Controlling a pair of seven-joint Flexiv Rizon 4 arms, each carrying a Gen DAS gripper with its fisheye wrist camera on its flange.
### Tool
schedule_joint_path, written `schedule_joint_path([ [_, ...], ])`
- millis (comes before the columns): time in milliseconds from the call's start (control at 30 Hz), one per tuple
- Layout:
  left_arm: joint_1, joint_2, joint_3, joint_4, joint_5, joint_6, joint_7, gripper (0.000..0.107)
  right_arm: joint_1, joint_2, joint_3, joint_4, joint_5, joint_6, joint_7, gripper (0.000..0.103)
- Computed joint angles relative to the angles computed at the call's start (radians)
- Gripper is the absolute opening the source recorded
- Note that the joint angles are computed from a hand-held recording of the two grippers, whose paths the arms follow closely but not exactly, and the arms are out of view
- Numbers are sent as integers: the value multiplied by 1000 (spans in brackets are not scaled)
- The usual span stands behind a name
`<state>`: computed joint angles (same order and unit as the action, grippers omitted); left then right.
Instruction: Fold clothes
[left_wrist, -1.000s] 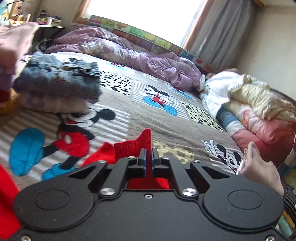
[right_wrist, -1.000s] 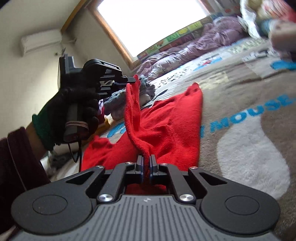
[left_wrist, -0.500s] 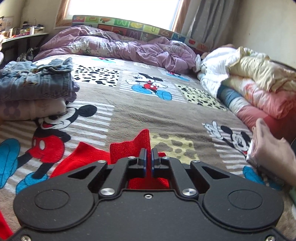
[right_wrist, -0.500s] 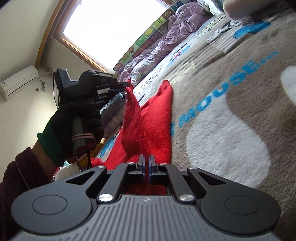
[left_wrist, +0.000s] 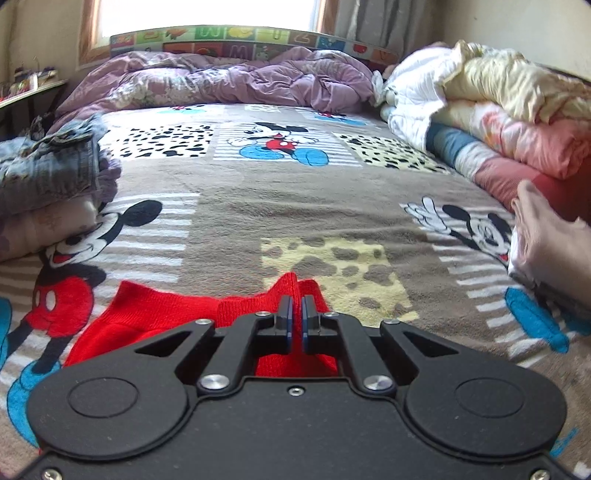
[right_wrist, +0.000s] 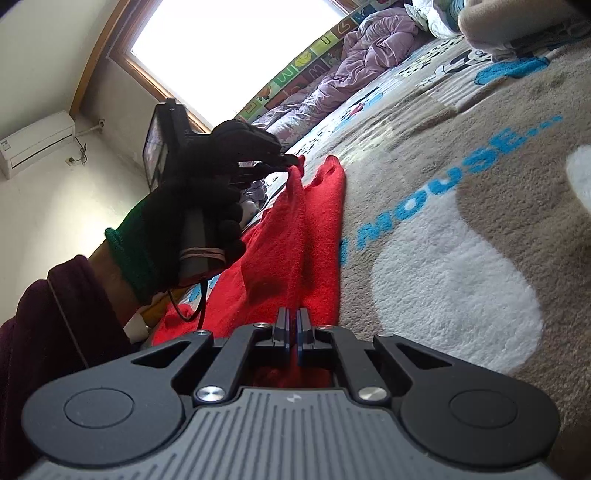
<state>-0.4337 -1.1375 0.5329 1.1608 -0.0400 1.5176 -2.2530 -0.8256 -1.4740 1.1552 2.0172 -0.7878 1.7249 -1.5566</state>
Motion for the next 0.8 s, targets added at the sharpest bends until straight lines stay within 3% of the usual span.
schedule_joint_path([
  [367, 35, -60, -32, -161, 88, -145, 14, 2, -18, -13, 14, -2, 28, -41, 29, 5],
  [600, 75, -74, -101, -231, 166, -247, 29, 3, 0, 20, 9, -7, 74, -45, 0, 5],
  [800, 106, -81, -150, -256, 233, -246, 23, 5, 37, 91, -30, 7, 89, 6, 19, 3],
])
